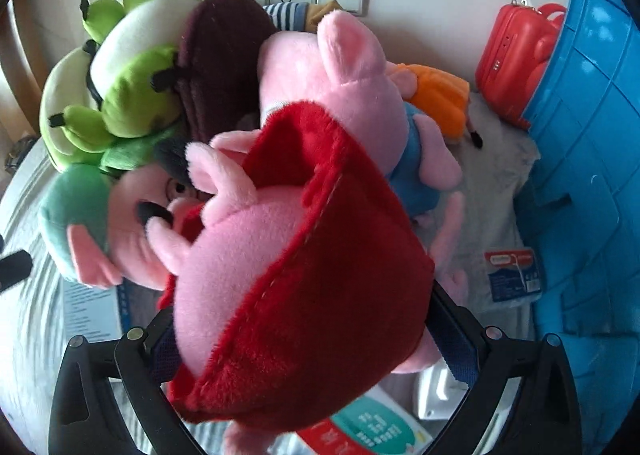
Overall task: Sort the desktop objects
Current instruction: 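Lower the right tool onto the pink pig plush in red dress and grasp it, then grasp the teal-shirted pink pig plush with the left tool while the right tool holds its pig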
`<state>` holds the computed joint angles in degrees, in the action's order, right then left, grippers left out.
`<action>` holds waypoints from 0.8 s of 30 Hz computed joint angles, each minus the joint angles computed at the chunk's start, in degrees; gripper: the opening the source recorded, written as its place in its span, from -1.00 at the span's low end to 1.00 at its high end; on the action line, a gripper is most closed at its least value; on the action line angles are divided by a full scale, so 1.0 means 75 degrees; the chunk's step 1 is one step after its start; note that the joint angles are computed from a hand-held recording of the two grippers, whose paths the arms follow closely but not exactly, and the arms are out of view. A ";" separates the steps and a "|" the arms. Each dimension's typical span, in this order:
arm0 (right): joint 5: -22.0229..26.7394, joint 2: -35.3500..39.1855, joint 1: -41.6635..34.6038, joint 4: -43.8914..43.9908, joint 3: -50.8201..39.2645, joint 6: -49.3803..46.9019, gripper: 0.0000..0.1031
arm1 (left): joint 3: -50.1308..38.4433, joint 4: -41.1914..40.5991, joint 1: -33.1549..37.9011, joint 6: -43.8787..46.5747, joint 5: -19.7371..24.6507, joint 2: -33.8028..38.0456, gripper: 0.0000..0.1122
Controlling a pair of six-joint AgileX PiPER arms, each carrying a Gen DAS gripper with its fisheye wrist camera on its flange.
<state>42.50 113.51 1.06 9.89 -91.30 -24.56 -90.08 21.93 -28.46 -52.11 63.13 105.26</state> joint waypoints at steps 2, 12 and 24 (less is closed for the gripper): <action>-0.0011 -0.0030 -0.0103 0.0221 0.0033 -0.0207 0.99 | -0.0195 0.0023 -0.0009 0.0093 -0.0024 0.0100 0.29; 0.1062 -0.0459 -0.1302 0.2351 -0.0064 -0.1616 0.66 | -0.0646 0.0027 -0.0142 0.0263 -0.0192 0.0274 0.29; 0.1784 -0.1273 -0.2417 0.3525 -0.0047 -0.2390 0.67 | -0.0842 0.0087 -0.0609 0.0352 -0.0289 0.0507 0.29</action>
